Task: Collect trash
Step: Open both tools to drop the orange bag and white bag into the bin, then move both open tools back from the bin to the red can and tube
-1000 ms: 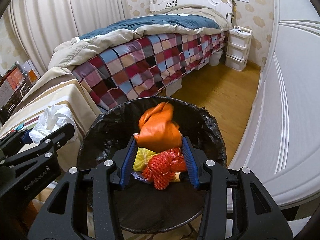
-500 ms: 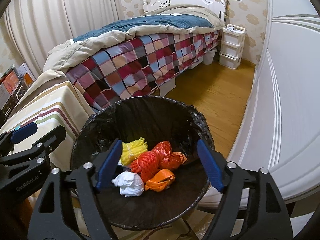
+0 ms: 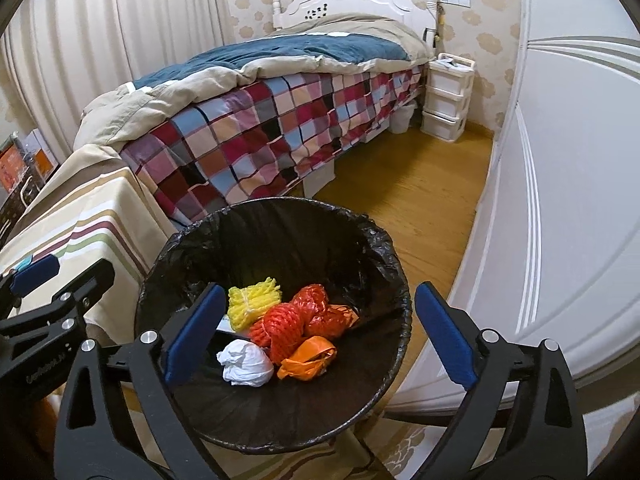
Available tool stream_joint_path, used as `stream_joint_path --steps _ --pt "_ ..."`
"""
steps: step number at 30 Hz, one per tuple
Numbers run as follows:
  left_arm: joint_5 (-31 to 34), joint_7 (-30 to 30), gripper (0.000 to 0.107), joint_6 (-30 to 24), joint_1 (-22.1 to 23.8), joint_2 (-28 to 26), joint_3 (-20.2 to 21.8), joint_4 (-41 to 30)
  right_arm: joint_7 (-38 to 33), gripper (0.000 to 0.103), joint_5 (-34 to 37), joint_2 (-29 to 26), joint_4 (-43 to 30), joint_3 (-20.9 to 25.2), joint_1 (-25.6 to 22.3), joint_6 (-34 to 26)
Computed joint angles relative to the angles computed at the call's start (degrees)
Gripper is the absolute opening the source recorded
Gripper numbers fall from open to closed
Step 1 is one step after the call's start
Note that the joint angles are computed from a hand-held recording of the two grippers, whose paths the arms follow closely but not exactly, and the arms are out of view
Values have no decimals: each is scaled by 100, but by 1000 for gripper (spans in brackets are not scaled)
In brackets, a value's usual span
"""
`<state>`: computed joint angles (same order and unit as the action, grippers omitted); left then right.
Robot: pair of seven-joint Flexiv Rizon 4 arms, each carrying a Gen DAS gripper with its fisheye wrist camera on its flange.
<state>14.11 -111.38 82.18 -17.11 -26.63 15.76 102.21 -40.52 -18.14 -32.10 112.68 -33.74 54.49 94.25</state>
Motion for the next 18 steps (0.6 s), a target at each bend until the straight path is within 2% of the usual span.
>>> stream_joint_path --steps 3,6,9,12,18 --pt "6 -23 83 78 34 94 19 139 72 94 59 -3 -20 -25 62 61" --pt "57 -85 84 127 35 215 106 290 -6 94 -49 67 -93 132 4 -140" --pt "110 -157 84 211 81 368 175 484 60 94 -260 87 -88 16 175 -147" --pt "254 -312 84 286 75 542 357 692 125 94 -358 131 -155 183 141 -115" --pt "806 -820 84 300 56 888 795 1052 72 94 -591 165 -453 941 -202 -187"
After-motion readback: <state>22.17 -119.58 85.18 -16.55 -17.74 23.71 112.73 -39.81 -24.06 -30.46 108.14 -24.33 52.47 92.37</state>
